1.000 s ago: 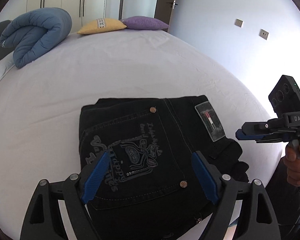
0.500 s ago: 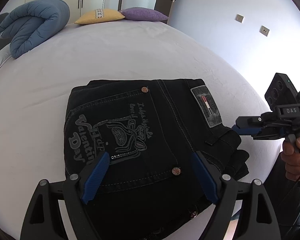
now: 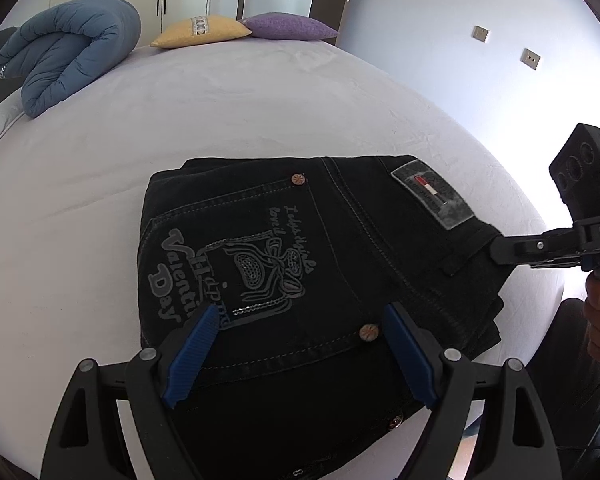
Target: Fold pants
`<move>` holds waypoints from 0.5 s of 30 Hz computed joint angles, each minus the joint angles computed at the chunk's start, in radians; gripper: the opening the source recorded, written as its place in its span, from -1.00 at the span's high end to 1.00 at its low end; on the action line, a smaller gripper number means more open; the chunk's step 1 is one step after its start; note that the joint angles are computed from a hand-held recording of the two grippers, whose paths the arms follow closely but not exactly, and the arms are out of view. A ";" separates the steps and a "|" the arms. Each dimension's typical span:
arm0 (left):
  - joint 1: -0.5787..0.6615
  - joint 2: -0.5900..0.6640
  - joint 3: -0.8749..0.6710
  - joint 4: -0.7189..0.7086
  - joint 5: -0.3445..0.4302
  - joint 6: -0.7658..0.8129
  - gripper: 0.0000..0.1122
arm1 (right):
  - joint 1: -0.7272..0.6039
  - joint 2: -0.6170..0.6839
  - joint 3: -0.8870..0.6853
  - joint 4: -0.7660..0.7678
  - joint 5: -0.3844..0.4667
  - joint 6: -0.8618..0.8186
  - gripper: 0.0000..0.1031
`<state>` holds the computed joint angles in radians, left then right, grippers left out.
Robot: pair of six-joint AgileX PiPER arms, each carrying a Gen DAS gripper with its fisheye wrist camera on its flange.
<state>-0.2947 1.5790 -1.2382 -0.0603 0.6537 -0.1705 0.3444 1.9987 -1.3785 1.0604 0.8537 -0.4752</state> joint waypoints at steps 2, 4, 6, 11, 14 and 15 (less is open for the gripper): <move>0.001 -0.012 0.005 -0.005 0.002 0.010 -0.52 | -0.013 -0.034 0.028 0.015 0.008 -0.002 0.98; -0.003 -0.016 0.016 0.002 0.005 0.014 -0.52 | -0.015 -0.060 0.061 0.024 0.019 -0.012 0.98; 0.000 -0.015 0.038 -0.016 0.004 0.033 -0.52 | -0.009 -0.066 0.101 0.008 0.016 -0.007 0.98; -0.016 -0.027 0.044 -0.014 0.011 0.052 -0.51 | -0.036 -0.012 0.230 0.119 -0.042 -0.114 0.99; -0.008 -0.024 0.011 -0.014 -0.001 0.059 -0.52 | -0.039 -0.011 0.223 0.138 -0.069 -0.126 0.99; -0.002 -0.014 -0.003 -0.014 -0.003 0.060 -0.52 | -0.035 -0.008 0.201 0.105 -0.070 -0.102 0.99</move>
